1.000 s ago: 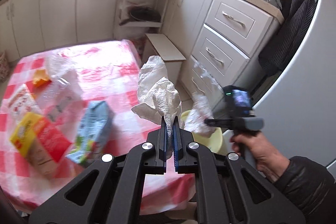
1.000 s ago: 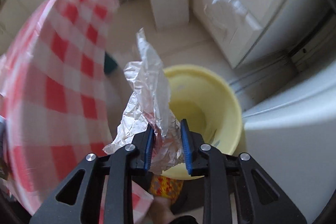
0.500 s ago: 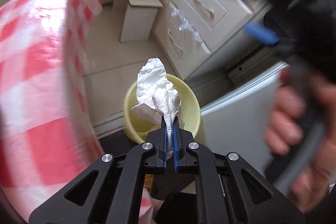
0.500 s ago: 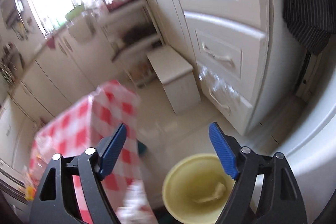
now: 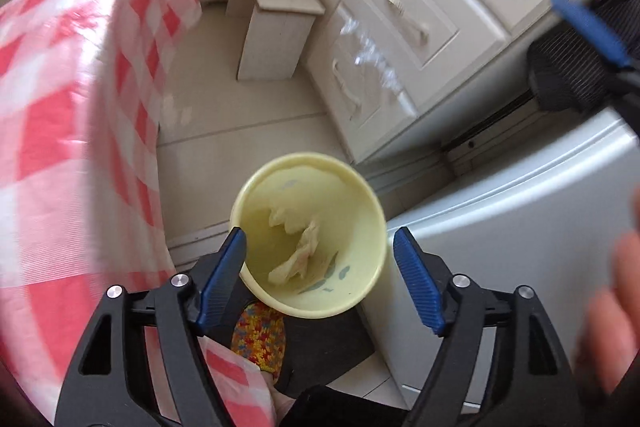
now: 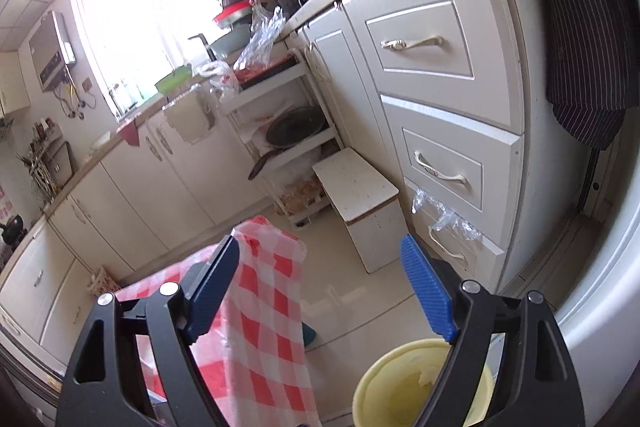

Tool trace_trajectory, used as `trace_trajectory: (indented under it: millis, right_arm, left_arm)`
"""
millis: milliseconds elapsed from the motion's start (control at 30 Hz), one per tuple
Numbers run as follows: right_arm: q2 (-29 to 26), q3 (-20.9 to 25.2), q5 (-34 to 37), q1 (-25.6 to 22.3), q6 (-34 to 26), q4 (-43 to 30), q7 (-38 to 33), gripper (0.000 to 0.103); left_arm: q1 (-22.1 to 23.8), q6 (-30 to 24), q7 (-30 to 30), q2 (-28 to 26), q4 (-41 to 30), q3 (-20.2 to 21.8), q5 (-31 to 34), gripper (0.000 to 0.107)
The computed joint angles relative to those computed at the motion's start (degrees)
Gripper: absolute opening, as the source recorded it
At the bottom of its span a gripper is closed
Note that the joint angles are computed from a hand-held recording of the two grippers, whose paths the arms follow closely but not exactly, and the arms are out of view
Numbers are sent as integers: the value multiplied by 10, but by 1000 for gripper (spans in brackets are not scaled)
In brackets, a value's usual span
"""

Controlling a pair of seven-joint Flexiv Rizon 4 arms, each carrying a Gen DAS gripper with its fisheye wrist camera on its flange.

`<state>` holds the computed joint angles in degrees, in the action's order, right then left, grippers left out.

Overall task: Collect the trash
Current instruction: 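Drop the tissue into the yellow basin with the left gripper while the right gripper drops a plastic bag, then grasp the blue milk carton with the right gripper while the left gripper grasps a yellow wrapper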

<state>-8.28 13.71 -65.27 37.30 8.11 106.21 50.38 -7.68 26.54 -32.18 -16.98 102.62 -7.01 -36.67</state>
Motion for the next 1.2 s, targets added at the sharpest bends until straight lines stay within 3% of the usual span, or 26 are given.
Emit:
trace_trajectory:
  millis: [100, 200, 267, 367, 433, 500, 567, 700, 967, 1200]
  right_arm:
    - [-7, -3, -25, 5, 0, -10, 10, 82]
    - [-17, -11, -43, -4, 55, -18, 7, 83]
    - [-23, -20, -53, -19, 129, -19, 8, 83]
    - [-51, -37, -52, -53, 304, -25, 17, 83]
    - [-91, -47, -18, -73, 438, -45, -12, 84]
    - [-136, -49, 29, -77, 518, -76, -62, 84]
    - [-179, -34, 98, -71, 528, -119, -148, 84]
    - [-230, -29, 166, -48, 531, -175, -227, 84]
    - [-280, -52, 250, -10, 543, -239, -309, 83]
    - [-306, -90, 315, 19, 574, -272, -337, 68]
  left_arm:
    - [35, -27, 32, 19, -11, 14, -35, 73]
    - [71, -14, 59, 39, -14, 38, -74, 76]
    - [98, 41, 65, 43, -16, 59, -107, 83]
    - [130, 129, 24, 17, -44, 78, -103, 86]
    - [158, 118, -38, -25, -97, 85, -65, 87]
    - [181, 97, -96, -60, -139, 84, -38, 87]
    - [197, 98, -123, -82, -160, 73, -33, 87]
    - [208, 105, -131, -105, -174, 51, -19, 87]
    - [214, 127, -135, -150, -211, 29, -12, 87]
    - [222, 99, -146, -169, -233, 13, -15, 83]
